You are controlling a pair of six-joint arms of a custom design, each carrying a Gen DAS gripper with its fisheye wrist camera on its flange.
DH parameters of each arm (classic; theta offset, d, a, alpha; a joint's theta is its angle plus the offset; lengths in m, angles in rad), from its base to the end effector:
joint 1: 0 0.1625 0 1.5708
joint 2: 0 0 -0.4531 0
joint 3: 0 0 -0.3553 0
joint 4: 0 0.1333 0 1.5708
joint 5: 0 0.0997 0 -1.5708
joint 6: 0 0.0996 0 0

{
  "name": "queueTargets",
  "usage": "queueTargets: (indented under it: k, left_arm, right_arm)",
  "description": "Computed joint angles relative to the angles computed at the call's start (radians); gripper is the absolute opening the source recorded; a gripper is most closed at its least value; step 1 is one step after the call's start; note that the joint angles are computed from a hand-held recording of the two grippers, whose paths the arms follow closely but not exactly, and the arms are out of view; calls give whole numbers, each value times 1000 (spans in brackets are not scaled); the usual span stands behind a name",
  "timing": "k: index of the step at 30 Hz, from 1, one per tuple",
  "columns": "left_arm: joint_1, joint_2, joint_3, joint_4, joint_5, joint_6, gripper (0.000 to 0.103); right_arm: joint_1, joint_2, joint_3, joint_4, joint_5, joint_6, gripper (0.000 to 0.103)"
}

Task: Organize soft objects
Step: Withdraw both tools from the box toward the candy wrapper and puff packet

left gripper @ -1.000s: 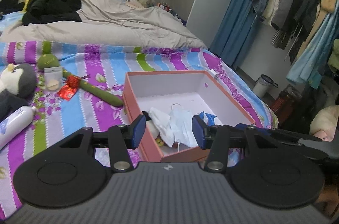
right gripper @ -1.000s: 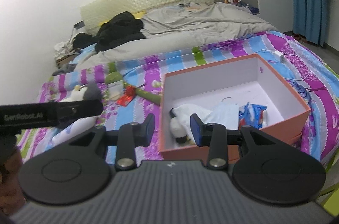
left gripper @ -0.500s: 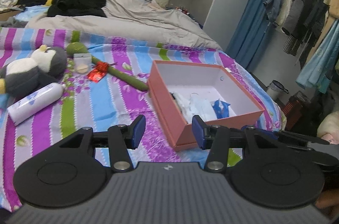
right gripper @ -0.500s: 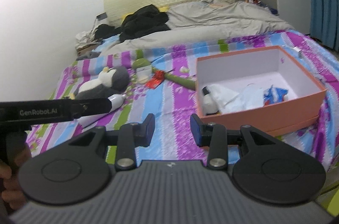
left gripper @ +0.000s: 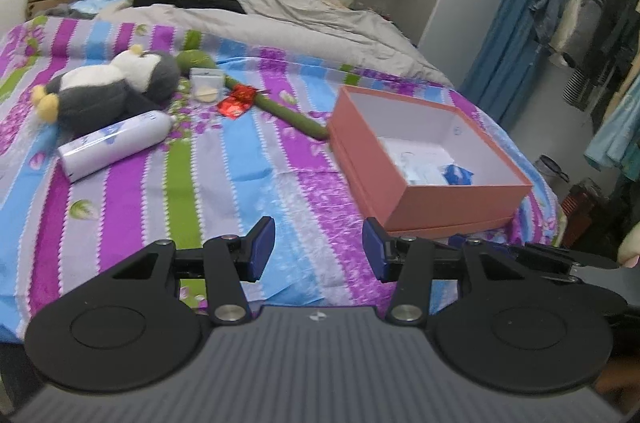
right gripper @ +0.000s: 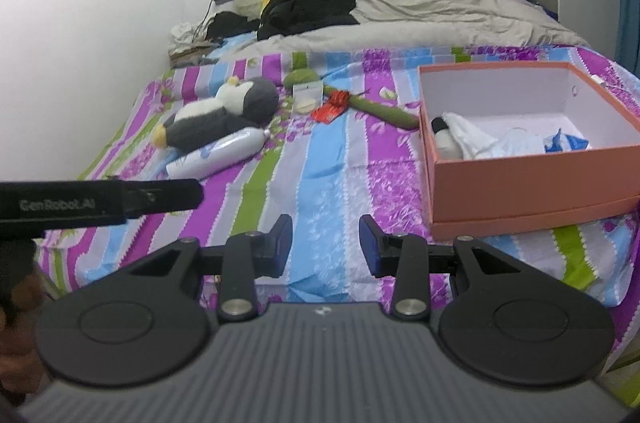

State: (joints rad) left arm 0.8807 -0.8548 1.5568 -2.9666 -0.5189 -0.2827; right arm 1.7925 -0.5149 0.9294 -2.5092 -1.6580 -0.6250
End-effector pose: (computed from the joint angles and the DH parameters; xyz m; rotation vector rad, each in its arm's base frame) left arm -0.2614 -0.6620 0.3007 -0.0070 2.2283 -1.2887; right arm 0.3097 -0.8072 0.2065 1.1461 -2.6250 0.7273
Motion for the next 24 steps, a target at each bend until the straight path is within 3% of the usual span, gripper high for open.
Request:
queueTargets:
  k: [5,12,19,24]
  left_arm:
    - [17,-21,48,-30,1,-17,54]
    - [78,6,5,-137,-13,94,54]
    - [172,63,-117,-187,-51,190,54]
    - [249,116,-234,-160,-98,206,54]
  right_arm:
    - [1,9,14,0,7,-4,40]
    - [1,85,-78,22,11,-3,40]
    - [-5,233,-291,84,35,-26,40]
    - [-8,402,-579,195,32,-17,40]
